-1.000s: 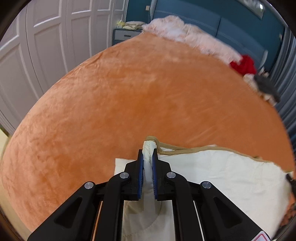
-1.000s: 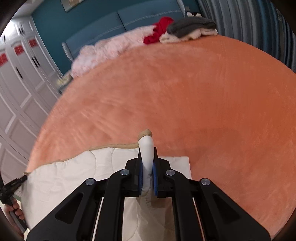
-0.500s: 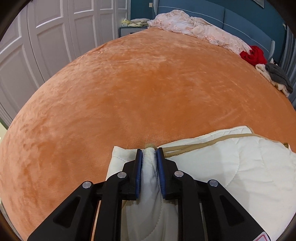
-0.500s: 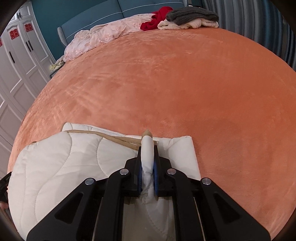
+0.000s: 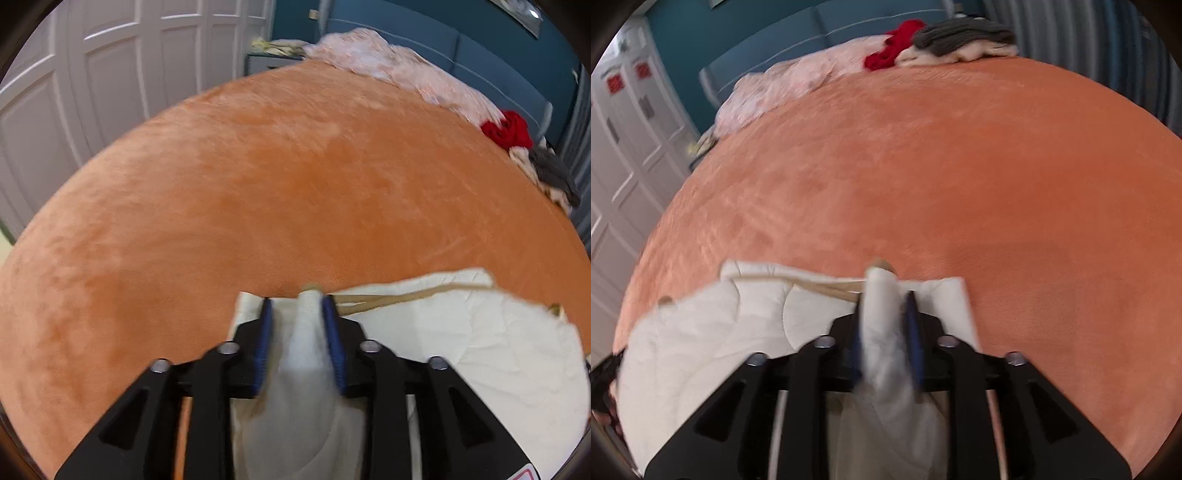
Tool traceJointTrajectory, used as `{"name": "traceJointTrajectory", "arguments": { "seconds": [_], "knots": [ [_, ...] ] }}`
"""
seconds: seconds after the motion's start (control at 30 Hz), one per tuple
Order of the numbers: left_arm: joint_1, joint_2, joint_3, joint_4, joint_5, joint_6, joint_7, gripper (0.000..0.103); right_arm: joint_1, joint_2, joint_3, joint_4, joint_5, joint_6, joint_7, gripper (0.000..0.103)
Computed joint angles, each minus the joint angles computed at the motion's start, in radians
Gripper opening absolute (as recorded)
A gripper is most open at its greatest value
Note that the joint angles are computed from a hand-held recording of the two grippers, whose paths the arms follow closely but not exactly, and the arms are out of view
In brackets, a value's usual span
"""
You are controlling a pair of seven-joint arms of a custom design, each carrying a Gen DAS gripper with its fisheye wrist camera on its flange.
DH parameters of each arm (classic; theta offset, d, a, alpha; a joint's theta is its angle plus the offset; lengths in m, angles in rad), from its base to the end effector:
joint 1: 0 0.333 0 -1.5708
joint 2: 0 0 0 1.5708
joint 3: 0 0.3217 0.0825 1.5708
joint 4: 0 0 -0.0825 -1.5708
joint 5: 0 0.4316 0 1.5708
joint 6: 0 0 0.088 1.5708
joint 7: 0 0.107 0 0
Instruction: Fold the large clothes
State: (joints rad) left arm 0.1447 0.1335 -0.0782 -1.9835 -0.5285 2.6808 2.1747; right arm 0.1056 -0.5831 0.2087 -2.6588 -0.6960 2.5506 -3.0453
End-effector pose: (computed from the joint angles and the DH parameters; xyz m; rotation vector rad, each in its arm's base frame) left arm 0.6629 0.0615 0.4402 -1.7871 2.0242 -0.7985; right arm 0.4132 0.1417 0.4466 -0.8835 2.3690 -0.7020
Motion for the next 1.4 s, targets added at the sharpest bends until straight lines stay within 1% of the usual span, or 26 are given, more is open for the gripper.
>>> {"name": "traceJointTrajectory", "arguments": {
  "seconds": [0.03, 0.07, 0.1, 0.13, 0.2, 0.27, 0.3, 0.33, 0.37, 0.43, 0.5, 0.6, 0.67, 0.7, 0.73, 0.83, 1.03, 1.4],
  "knots": [
    [0.005, -0.025, 0.006, -0.012, -0.007, 0.014, -0.010, 0.052, -0.009, -0.040, 0.024, -0.009, -0.013, -0.024, 0.036, 0.046],
    [0.014, -0.046, 0.006, -0.023, -0.046, 0.022, 0.012, 0.053, -0.015, -0.088, 0.045, -0.022, -0.032, -0.043, 0.067, 0.046],
    [0.026, -0.073, 0.005, -0.028, -0.122, 0.015, 0.071, 0.053, -0.009, -0.117, 0.051, -0.024, -0.039, -0.056, 0.066, 0.046],
    [0.028, -0.091, 0.010, -0.028, -0.150, 0.005, 0.090, 0.053, -0.002, -0.132, 0.052, -0.018, -0.044, -0.060, 0.057, 0.046],
    [0.021, -0.130, 0.018, -0.022, -0.197, -0.038, 0.121, 0.053, 0.007, -0.124, 0.050, 0.010, -0.059, -0.027, 0.033, 0.041],
    [0.001, -0.165, 0.019, -0.025, -0.252, -0.090, 0.166, 0.053, 0.023, -0.045, 0.042, 0.080, -0.068, 0.034, -0.031, 0.026],
    [-0.015, -0.182, 0.017, -0.032, -0.262, -0.116, 0.183, 0.053, 0.032, -0.004, 0.039, 0.113, -0.064, 0.051, -0.066, 0.021],
    [-0.032, -0.197, 0.014, -0.041, -0.272, -0.144, 0.203, 0.053, 0.047, 0.057, 0.035, 0.160, -0.060, 0.076, -0.113, 0.012],
    [-0.047, -0.206, 0.012, -0.049, -0.272, -0.162, 0.212, 0.053, 0.059, 0.115, 0.036, 0.204, -0.058, 0.092, -0.150, 0.007],
    [-0.082, -0.219, 0.000, -0.071, -0.248, -0.198, 0.225, 0.051, 0.077, 0.202, 0.041, 0.272, -0.061, 0.099, -0.197, 0.006],
    [-0.112, -0.222, -0.013, -0.097, -0.214, -0.190, 0.216, 0.050, 0.096, 0.275, 0.037, 0.325, -0.063, 0.096, -0.225, 0.006],
    [-0.143, -0.198, -0.024, -0.109, -0.166, -0.206, 0.169, 0.047, 0.137, 0.358, -0.003, 0.361, -0.009, 0.105, -0.271, 0.006],
    [-0.155, -0.174, -0.031, -0.114, -0.125, -0.185, 0.135, 0.046, 0.156, 0.390, -0.022, 0.363, 0.023, 0.101, -0.280, 0.006],
    [-0.160, -0.160, -0.035, -0.119, -0.106, -0.168, 0.127, 0.046, 0.159, 0.393, -0.033, 0.350, 0.030, 0.115, -0.275, 0.005],
    [-0.164, -0.147, -0.037, -0.124, -0.096, -0.148, 0.123, 0.046, 0.160, 0.396, -0.043, 0.334, 0.039, 0.133, -0.267, 0.002],
    [-0.168, -0.126, -0.040, -0.137, -0.120, -0.106, 0.153, 0.046, 0.155, 0.399, -0.051, 0.305, 0.034, 0.179, -0.232, 0.002],
    [-0.176, -0.115, -0.053, -0.164, -0.147, -0.026, 0.194, 0.047, 0.163, 0.440, -0.053, 0.332, -0.009, 0.158, -0.209, 0.002],
    [-0.182, -0.099, -0.061, -0.170, -0.161, 0.023, 0.216, 0.048, 0.170, 0.460, -0.068, 0.343, -0.051, 0.165, -0.179, 0.002]
  ]
}}
